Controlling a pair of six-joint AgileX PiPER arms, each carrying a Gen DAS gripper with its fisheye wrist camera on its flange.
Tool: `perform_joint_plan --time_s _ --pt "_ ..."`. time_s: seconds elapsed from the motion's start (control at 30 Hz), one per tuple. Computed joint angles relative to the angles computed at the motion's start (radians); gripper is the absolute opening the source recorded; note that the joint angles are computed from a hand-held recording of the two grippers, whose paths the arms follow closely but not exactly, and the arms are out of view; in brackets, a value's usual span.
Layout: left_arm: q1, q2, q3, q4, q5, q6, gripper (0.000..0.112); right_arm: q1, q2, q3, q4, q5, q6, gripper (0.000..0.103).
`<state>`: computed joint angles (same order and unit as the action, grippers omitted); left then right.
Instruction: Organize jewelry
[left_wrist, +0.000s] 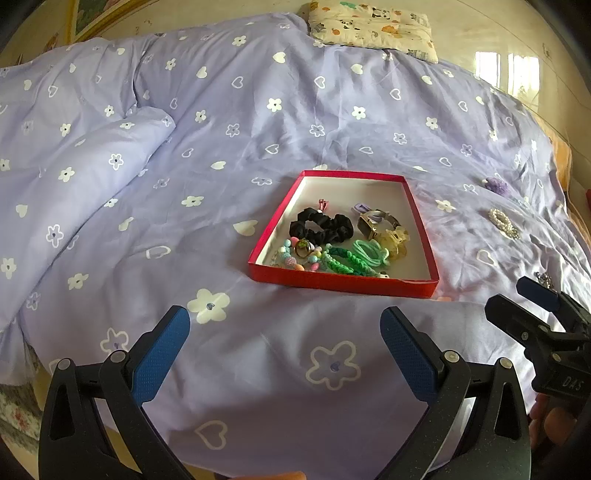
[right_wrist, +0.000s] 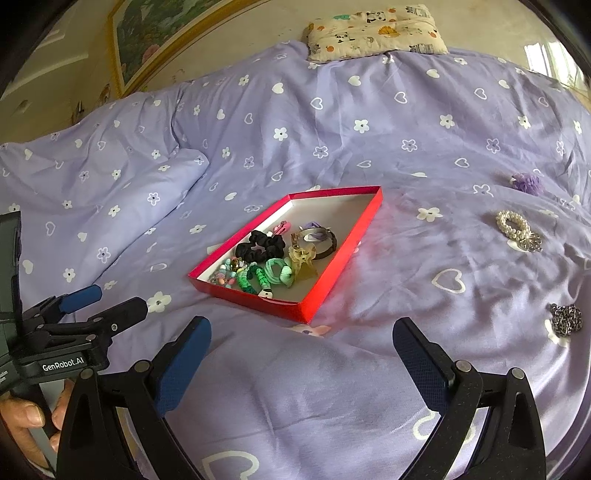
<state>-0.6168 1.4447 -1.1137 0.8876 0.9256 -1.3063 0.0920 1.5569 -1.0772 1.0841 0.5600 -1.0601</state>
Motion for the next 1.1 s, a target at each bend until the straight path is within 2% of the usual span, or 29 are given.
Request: perform_joint_plan --time_s 1.1 --pt "0.008 -0.001 -0.002 -0.013 -0.004 0.007 0.103 0.016 -0.026 0.010 -0.012 -0.006 0.003 0.100"
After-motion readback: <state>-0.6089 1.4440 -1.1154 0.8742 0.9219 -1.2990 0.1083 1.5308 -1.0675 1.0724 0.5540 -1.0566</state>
